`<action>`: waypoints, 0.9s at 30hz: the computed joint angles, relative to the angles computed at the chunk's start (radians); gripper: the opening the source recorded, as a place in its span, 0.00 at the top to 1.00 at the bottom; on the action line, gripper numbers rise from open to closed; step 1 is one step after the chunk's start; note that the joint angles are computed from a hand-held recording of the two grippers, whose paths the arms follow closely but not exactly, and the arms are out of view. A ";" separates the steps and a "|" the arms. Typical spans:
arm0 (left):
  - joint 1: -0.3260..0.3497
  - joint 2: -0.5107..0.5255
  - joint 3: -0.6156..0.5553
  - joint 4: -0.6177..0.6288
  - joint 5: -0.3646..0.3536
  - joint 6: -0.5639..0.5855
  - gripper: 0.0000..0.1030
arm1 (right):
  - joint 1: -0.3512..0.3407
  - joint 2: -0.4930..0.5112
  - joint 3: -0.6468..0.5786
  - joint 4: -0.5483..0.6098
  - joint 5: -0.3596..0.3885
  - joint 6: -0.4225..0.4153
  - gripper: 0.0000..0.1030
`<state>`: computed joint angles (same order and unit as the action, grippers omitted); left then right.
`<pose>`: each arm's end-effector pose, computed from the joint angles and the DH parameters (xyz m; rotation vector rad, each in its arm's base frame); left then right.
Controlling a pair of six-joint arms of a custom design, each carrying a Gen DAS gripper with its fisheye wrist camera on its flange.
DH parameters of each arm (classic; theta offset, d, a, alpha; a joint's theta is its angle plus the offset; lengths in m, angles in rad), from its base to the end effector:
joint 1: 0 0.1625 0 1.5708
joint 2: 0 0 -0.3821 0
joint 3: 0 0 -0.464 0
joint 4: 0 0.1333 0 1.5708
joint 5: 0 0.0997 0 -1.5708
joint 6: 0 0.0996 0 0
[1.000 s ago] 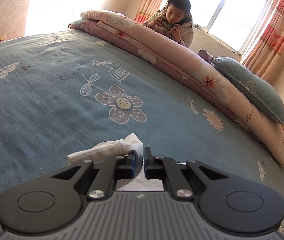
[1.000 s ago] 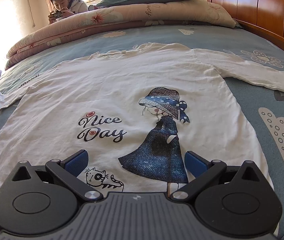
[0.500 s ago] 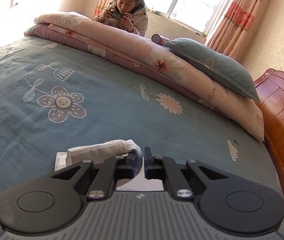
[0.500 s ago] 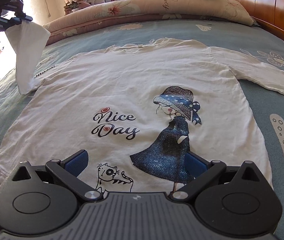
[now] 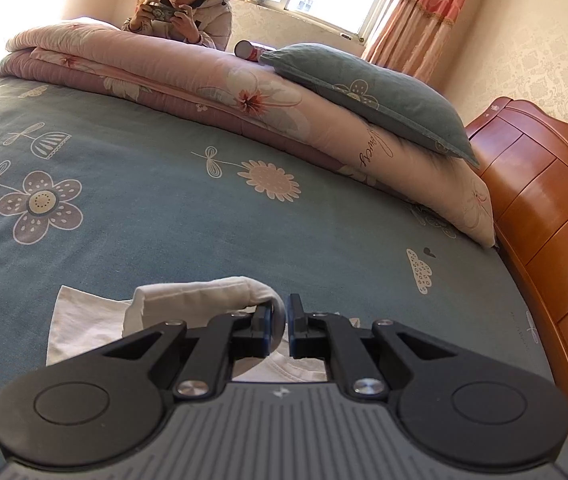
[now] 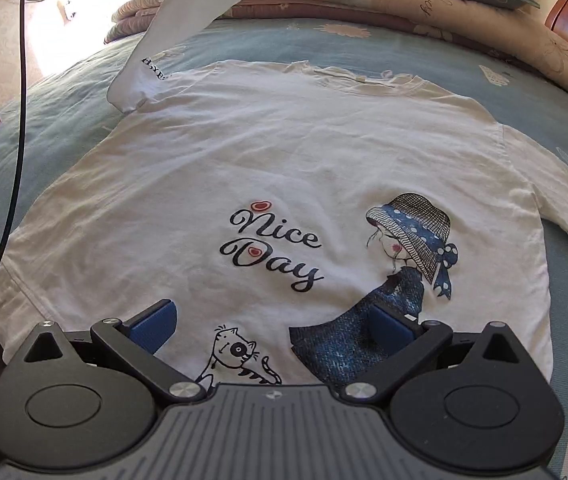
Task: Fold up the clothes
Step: 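Lift the cuff with the left gripper and carry it across the shirt body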
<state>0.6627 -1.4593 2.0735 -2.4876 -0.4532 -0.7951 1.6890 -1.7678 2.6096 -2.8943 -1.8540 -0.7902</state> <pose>-0.2806 -0.5017 0.2629 -0.0884 2.2919 -1.3034 0.1480 -0.3520 0.1526 1.0903 -2.4468 0.4949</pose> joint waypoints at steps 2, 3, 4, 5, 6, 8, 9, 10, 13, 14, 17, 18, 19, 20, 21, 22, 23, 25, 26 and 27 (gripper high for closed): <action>0.006 0.034 -0.018 -0.026 -0.021 0.031 0.95 | -0.004 -0.010 -0.006 0.023 0.011 0.020 0.00; 0.009 0.049 -0.026 -0.032 -0.030 0.045 0.95 | -0.008 -0.017 -0.006 0.031 0.015 0.024 0.00; 0.011 0.063 -0.033 -0.040 -0.038 0.053 0.95 | -0.010 -0.020 -0.006 0.033 0.014 0.027 0.00; 0.014 0.076 -0.038 -0.053 -0.045 0.060 0.95 | -0.009 -0.020 -0.006 0.028 0.008 0.029 0.00; 0.017 0.089 -0.043 -0.065 -0.053 0.066 0.95 | -0.009 -0.019 -0.005 0.022 0.001 0.031 0.00; 0.024 0.115 -0.054 -0.085 -0.070 0.076 0.95 | -0.008 -0.017 -0.005 0.013 -0.010 0.034 0.00; 0.027 0.123 -0.059 -0.089 -0.077 0.080 0.95 | -0.009 -0.018 -0.006 0.016 -0.007 0.035 0.00; 0.030 0.134 -0.064 -0.094 -0.085 0.085 0.95 | -0.010 -0.019 -0.007 0.018 -0.005 0.036 0.00; 0.036 0.169 -0.080 -0.112 -0.106 0.100 0.95 | -0.012 -0.021 -0.010 0.020 -0.002 0.044 0.00; 0.039 0.179 -0.085 -0.118 -0.112 0.105 0.95 | -0.012 -0.022 -0.011 0.020 -0.002 0.047 0.00; 0.044 0.207 -0.095 -0.150 -0.127 0.128 0.95 | -0.017 -0.027 -0.014 0.021 0.004 0.058 0.00; 0.046 0.217 -0.100 -0.166 -0.133 0.141 0.95 | -0.018 -0.029 -0.014 0.022 0.006 0.061 0.00; 0.047 0.224 -0.102 -0.177 -0.138 0.147 0.95 | -0.019 -0.030 -0.015 0.024 0.007 0.066 0.00; 0.049 0.233 -0.105 -0.187 -0.144 0.158 0.95 | -0.020 -0.030 -0.016 0.024 0.007 0.069 0.00; 0.051 0.243 -0.109 -0.198 -0.151 0.169 0.95 | -0.021 -0.030 -0.017 0.024 0.008 0.072 0.00; 0.053 0.252 -0.113 -0.208 -0.158 0.179 0.95 | -0.022 -0.029 -0.018 0.024 0.008 0.074 0.00; 0.056 0.261 -0.117 -0.213 -0.166 0.184 0.95 | -0.022 -0.027 -0.019 0.023 0.007 0.074 0.00; 0.062 0.277 -0.122 -0.223 -0.182 0.192 0.95 | -0.021 -0.022 -0.021 0.021 0.004 0.075 0.00; 0.065 0.284 -0.123 -0.227 -0.189 0.195 0.95 | -0.020 -0.021 -0.021 0.020 0.001 0.076 0.00; 0.068 0.291 -0.125 -0.231 -0.197 0.198 0.95 | -0.020 -0.018 -0.021 0.018 -0.002 0.076 0.00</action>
<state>0.7308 -1.1685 1.9488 -2.7191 -0.6501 -0.5969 1.6694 -1.7858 2.5884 -2.8762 -1.8558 -0.7140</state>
